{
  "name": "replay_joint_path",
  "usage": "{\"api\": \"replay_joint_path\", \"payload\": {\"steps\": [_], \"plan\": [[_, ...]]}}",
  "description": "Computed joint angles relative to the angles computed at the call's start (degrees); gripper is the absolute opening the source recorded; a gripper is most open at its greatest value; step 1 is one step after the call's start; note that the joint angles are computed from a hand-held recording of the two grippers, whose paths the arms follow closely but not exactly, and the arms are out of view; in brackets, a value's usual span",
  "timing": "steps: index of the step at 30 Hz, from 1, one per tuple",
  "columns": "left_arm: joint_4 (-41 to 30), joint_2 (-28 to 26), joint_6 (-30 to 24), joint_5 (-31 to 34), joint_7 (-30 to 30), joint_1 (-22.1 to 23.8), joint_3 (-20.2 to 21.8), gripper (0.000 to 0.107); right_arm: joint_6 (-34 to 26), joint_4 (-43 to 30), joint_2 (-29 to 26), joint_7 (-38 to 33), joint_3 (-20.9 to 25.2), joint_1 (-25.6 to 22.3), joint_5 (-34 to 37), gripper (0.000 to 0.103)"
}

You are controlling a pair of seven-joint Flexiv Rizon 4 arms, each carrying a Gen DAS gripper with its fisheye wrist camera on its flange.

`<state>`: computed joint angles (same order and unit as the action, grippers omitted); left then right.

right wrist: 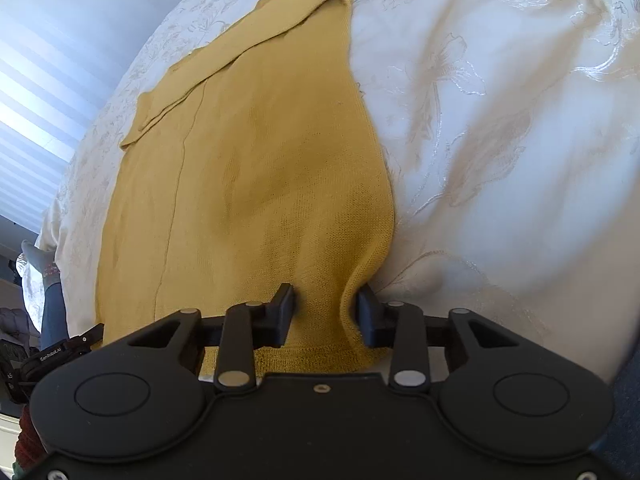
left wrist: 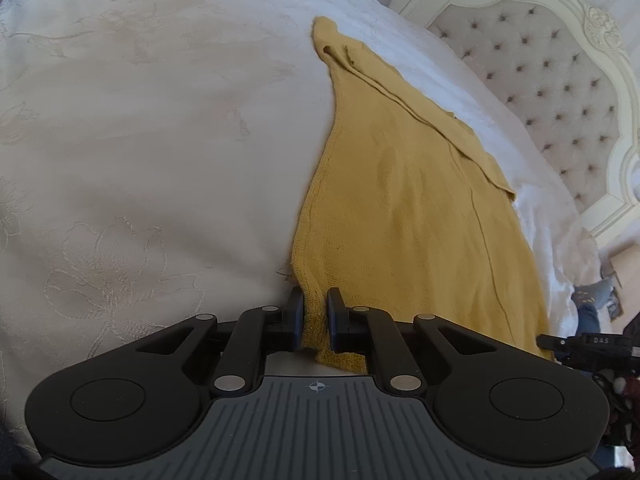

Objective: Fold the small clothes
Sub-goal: 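Close the left gripper on the hem edge while the right gripper grasps the hem too, then lift the hem with both grippers, fold it over toward the collar, open both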

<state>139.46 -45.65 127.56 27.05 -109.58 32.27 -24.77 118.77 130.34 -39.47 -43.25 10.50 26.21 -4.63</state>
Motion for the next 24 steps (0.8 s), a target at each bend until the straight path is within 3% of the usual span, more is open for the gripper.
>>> {"api": "replay_joint_path", "payload": {"steps": [2, 9, 17, 24], "plan": [[0.02, -0.44, 0.79, 0.42, 0.10, -0.02, 0.22, 0.010, 1.06, 0.16, 0.01, -0.70, -0.98, 1.48, 1.20, 0.021], [-0.19, -0.28, 0.75, 0.86, 0.41, -0.25, 0.58, 0.010, 3.50, 1.79, 2.15, -4.11, -5.32, 8.60, 9.49, 0.017], [-0.47, -0.76, 0.13, 1.36, 0.79, 0.56, -0.26, 0.018, -2.66, 3.17, 4.32, 2.75, 0.73, 0.36, 6.23, 0.025], [-1.12, -1.83, -0.84, 2.06, 1.49, 1.94, -1.71, 0.025, -4.58, 2.78, 3.89, 4.01, 0.30, -0.09, 3.19, 0.025]]}}
